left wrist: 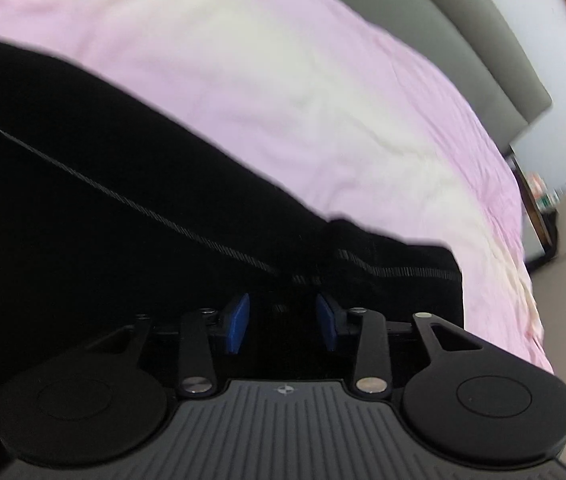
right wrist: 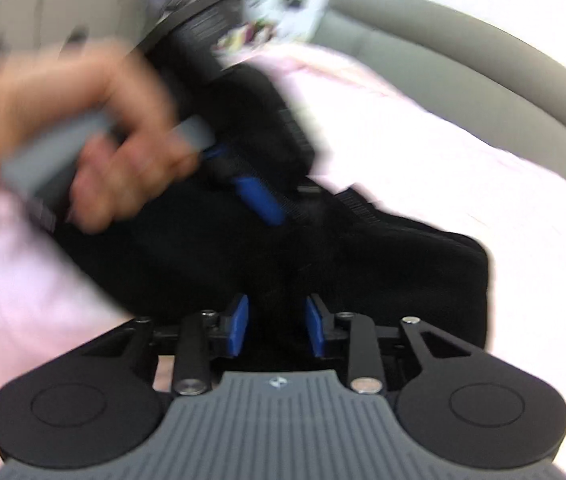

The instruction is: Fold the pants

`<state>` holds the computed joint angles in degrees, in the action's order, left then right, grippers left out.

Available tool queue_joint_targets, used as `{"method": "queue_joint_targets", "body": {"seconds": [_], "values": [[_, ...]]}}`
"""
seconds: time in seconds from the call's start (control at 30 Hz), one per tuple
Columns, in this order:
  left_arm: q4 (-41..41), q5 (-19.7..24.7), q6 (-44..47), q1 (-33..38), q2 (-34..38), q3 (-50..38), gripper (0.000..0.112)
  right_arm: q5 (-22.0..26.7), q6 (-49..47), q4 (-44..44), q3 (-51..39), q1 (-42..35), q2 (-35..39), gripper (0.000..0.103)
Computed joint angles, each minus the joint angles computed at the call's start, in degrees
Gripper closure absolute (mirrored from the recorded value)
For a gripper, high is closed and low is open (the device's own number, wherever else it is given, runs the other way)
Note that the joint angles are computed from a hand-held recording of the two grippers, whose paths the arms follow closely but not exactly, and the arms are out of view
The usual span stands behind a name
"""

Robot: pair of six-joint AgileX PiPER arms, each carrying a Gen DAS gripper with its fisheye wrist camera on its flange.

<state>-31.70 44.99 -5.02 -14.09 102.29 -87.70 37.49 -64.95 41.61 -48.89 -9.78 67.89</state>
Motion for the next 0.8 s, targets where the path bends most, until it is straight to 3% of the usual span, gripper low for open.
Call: {"method": "queue_joint_targets", "body": {"seconds": [0.1, 0.17, 0.27, 0.33, 0.4, 0.43, 0.5, 0.57, 0.7, 0.73, 0.77, 0.8], "values": [[-1.9, -5.6, 4.1, -2.0, -4.8, 2.2, 0.067, 4.0, 2.3, 5.1, -4.8, -10.6, 1.0, 0.075], [-8.3, -2.8, 14.6, -3.1, -4.0, 0.1, 0.061, 2.0, 9.2, 2.9, -6.6, -13.8, 2.4, 0.075], [-7.9, -1.6, 19.7, -7.1, -2.0, -2.4, 0.061, 1.3, 12.5, 2.1, -6.9, -17.1, 5.1, 0.074], [-5.5, -1.5, 19.7, -9.4, -0.5, -3.1, 0.061, 4.7, 15.0, -1.2, -9.1, -18.1, 9.2, 0.074], [1.8, 2.3, 13.0, -11.1, 2.4, -5.5, 0.061, 7.5, 18.9, -8.1, -11.8, -16.9, 12.9, 0.073], [5.5, 3.3, 9.4, -11.3, 3.0, -5.1, 0.065, 6.0, 17.8, -8.2, -11.1, -17.0, 14.6, 0.073], [7.2, 1.1, 7.3, -11.2, 1.9, -0.2, 0.091, 7.6, 21.9, -9.4, -12.1, -16.3, 15.3, 0.073], [2.0, -1.7, 12.4, -9.8, -0.6, 5.2, 0.092, 7.5, 25.1, -10.2, -12.2, -15.0, 15.6, 0.071], [-0.1, -0.5, 18.5, -8.9, -5.7, 8.7, 0.091, 9.6, 29.3, -12.6, -7.8, -14.1, 9.3, 0.069], [-1.3, 0.1, 19.5, -7.9, -7.3, 9.5, 0.089, 10.0, 29.4, -12.0, -7.5, -14.9, 8.3, 0.069], [-3.4, 0.5, 21.2, -6.4, -9.4, 10.8, 0.08, 9.7, 28.1, -10.2, -5.6, -16.1, 5.9, 0.07], [-5.0, 0.7, 22.3, -5.0, -11.2, 11.8, 0.058, 8.3, 26.9, -8.5, -4.3, -16.6, 4.2, 0.07]]}}
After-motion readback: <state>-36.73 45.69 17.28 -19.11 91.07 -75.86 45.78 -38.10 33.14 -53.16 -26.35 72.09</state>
